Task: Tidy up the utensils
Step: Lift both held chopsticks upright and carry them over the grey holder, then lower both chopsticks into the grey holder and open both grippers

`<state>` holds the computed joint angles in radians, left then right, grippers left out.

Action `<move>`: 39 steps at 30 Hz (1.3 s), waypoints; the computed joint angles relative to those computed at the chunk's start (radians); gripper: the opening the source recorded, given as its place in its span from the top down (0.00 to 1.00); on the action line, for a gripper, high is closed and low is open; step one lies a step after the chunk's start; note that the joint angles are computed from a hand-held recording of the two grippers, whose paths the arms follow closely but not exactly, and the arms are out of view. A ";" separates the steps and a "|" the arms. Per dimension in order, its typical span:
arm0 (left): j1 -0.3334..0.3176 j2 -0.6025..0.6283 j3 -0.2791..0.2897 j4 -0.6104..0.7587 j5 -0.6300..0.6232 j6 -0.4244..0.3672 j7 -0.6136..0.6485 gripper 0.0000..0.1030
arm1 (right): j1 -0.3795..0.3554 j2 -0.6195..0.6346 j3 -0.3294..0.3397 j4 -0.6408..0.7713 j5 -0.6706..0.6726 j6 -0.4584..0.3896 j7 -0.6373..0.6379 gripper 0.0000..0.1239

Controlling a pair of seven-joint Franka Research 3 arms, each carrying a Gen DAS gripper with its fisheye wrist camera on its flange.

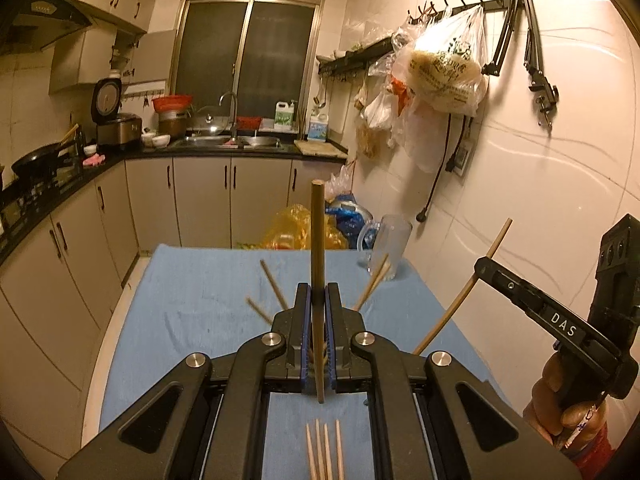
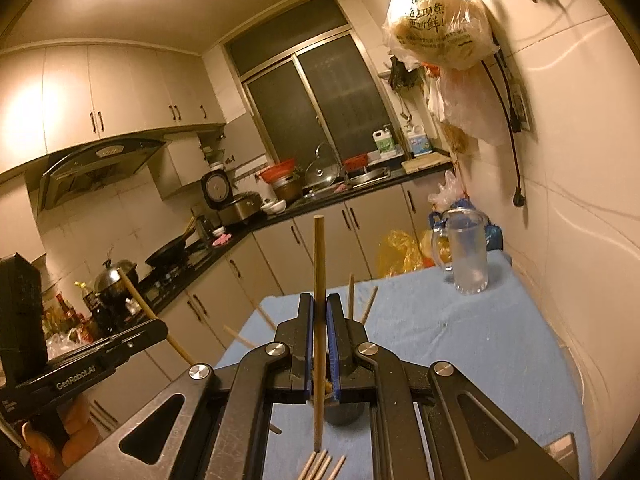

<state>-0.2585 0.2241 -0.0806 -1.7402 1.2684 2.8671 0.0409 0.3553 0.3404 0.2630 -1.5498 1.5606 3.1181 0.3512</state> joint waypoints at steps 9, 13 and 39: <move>-0.001 0.092 0.025 0.136 -0.105 0.000 0.101 0.94 | 0.024 0.120 -0.029 0.147 -0.308 0.017 0.314 0.94; -0.006 0.132 0.048 0.177 -0.155 0.018 0.130 0.94 | 0.043 0.173 -0.056 0.195 -0.438 0.021 0.442 0.94; -0.018 0.342 0.080 0.311 -0.594 -0.014 0.500 0.94 | 0.024 0.396 -0.110 0.371 -0.941 -0.165 1.020 0.94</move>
